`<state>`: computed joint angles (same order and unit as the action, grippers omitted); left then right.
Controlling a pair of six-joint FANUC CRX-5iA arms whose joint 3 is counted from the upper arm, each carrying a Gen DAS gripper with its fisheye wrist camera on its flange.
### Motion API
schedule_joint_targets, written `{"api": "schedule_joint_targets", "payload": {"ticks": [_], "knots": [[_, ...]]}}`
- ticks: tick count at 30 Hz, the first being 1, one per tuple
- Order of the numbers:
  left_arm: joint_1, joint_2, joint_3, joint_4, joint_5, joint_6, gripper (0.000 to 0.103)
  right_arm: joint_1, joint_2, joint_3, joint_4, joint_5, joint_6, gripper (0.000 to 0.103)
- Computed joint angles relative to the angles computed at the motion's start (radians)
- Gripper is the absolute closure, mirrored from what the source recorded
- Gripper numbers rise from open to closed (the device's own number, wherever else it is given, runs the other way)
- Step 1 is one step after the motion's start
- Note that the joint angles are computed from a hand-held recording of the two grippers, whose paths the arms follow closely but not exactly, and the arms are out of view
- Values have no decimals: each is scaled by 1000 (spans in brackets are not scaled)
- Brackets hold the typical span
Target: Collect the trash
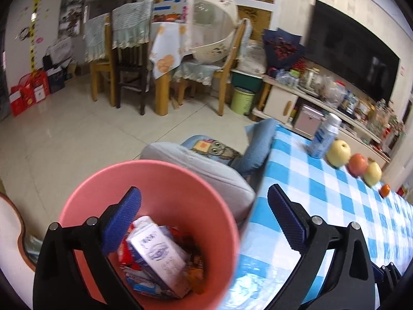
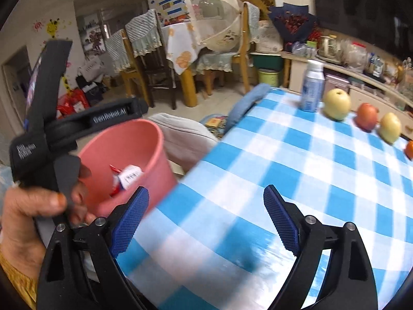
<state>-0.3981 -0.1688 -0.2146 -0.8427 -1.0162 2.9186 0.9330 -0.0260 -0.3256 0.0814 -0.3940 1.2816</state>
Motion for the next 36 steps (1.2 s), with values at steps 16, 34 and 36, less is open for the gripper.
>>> {"api": "schedule_joint_targets", "payload": {"ticks": [16,34,36], "knots": [[-263,186,166,-156,-113,-41,4,-109,-176,-246,309,10,-329,12],[-472,322,290,-195,-144,-15,4,-270,-415,-513,662,6,-663,12],[-489,339,311,-196,-166,-34,4,-289,-440,-534,687,3,-690,12]]}}
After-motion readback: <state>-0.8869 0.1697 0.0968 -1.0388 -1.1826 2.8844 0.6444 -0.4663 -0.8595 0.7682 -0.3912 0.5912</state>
